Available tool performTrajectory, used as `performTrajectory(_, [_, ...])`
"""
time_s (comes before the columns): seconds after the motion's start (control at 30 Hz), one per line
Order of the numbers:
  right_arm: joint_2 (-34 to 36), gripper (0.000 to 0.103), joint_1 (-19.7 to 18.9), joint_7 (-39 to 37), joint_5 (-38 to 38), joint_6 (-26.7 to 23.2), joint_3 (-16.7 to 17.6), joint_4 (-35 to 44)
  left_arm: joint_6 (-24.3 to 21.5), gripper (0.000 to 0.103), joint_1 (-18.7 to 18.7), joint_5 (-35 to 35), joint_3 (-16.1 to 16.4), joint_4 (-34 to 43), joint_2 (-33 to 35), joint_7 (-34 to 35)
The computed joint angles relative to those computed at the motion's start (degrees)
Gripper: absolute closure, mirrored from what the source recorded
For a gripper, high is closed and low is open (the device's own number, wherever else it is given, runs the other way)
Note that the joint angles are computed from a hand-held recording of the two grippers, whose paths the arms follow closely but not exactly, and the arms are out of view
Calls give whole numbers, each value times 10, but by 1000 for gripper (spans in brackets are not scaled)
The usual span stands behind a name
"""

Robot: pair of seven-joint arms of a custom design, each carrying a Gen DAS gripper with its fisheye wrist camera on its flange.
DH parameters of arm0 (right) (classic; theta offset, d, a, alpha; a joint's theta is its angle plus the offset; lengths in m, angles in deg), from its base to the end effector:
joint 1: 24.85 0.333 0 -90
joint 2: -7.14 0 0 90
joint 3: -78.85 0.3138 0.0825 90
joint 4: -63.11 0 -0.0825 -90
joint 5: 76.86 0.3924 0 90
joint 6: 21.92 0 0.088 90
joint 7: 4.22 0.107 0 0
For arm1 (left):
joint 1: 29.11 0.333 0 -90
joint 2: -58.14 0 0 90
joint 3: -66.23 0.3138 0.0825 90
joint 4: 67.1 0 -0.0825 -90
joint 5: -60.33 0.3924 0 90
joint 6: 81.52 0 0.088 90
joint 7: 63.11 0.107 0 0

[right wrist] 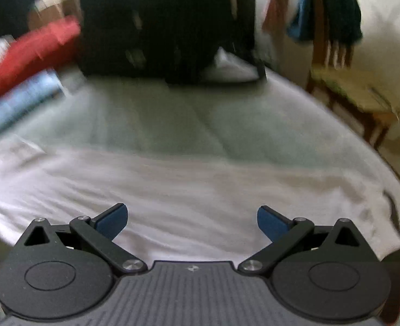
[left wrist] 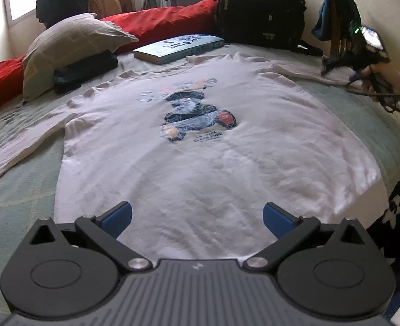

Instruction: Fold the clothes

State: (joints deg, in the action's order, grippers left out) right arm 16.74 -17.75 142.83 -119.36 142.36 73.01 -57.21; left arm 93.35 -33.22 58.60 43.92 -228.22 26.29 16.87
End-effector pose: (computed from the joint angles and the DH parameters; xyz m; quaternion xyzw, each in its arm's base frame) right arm 0.6101 0.0529 0.3901 -0.5549 0.7587 -0.2712 0.2070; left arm 0.3623 -0.1755 0.4313 -0.5546 0.7398 -0.2855 0.2524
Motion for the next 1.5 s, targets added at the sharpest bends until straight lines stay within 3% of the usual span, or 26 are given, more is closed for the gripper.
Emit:
performTrajectory(0.07, [-6,0,20,42,-59,11,-21,-10,1,1,-3,0,5,-3,-2,3])
performTrajectory(0.17, [-22,0,-1,-35,15,-24,16,-12,9,1,-4,-4,14,-6,1,11])
performTrajectory(0.23, [-25,0,-8,-79,68,-26,28,-6,21,1,11,-1,3,-4,4,8])
performTrajectory(0.33, [-10,0,5,-42,35,-56,18,29,35,1,24,-1,-6,-2,10,6])
performTrajectory(0.43, [38,0,7,-47,58,-98,17,83,38,1,29,-3,-8,1,15,10])
performTrajectory(0.57, [75,0,14,-6,36,-66,-9,110,33,1,62,5,-33,7,16,-1])
performTrajectory(0.67, [87,0,6,-30,69,-82,-3,133,37,1,66,7,-29,9,23,-4])
performTrajectory(0.8, [81,0,7,-89,115,-122,18,160,43,1,40,0,-1,11,36,10])
performTrajectory(0.97, [86,0,-14,-242,277,-104,87,192,56,1,21,-10,12,7,40,32])
performTrajectory(1.03, [107,0,-1,-276,308,-110,97,225,58,1,19,-14,14,4,39,39])
performTrajectory(1.1, [138,0,23,-281,307,-129,89,267,56,1,25,-18,10,3,37,42])
performTrajectory(1.23, [229,0,66,-257,288,-214,61,381,50,1,43,-17,2,1,32,42])
performTrajectory(1.33, [263,0,87,-225,246,-178,30,409,53,1,51,-20,0,0,33,39])
performTrajectory(1.5, [293,0,72,-208,271,-179,33,458,58,1,48,-24,8,-8,31,38])
